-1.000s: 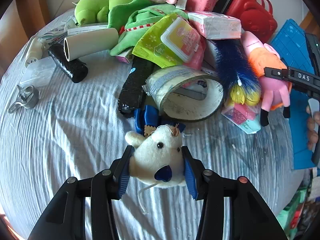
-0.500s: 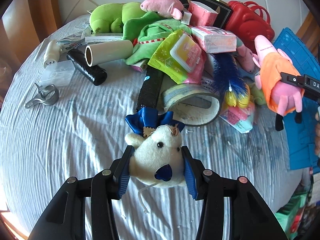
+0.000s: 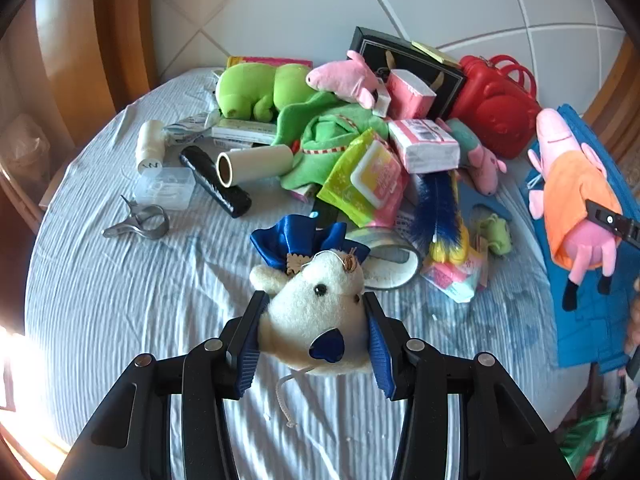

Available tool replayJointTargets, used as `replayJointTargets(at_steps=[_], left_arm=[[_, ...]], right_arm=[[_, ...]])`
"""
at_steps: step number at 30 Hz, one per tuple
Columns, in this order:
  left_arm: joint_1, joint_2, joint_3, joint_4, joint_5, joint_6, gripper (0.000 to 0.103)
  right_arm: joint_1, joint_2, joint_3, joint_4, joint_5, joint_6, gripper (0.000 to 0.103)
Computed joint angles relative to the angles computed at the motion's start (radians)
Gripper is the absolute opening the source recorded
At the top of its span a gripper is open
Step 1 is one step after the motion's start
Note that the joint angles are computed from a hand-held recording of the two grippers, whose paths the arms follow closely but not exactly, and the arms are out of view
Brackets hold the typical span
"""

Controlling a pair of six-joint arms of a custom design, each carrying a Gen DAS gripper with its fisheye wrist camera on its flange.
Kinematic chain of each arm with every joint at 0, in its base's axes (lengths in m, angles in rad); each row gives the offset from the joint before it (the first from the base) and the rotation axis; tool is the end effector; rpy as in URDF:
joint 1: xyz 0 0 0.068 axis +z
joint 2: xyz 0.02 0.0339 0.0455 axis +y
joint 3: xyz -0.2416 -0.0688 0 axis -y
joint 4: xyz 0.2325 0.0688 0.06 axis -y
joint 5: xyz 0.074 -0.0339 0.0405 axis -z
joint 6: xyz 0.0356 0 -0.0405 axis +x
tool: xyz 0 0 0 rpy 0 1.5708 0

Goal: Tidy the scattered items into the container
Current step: 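Lift the white mouse and the pink pig plush and carry them to the blue crate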

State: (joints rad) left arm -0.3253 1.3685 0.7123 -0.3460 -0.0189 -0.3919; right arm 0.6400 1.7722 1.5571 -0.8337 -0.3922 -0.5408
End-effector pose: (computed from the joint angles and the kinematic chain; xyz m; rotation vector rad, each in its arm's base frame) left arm 0.2383 -0.0797 0.1635 -0.0935 2.5905 -0.2429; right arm 0.2819 0.2268 0.2665 -1.5553 2.0741 0.5479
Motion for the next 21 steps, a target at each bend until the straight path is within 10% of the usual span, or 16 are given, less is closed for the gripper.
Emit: replayJointTargets(at_steps=[21], left_arm=[[-0.035, -0.176, 0.305, -0.297, -0.132, 0.007, 0.045]], right_arm=[[-0.182, -0.198, 0.097, -0.267, -0.28, -0.15, 0.066]])
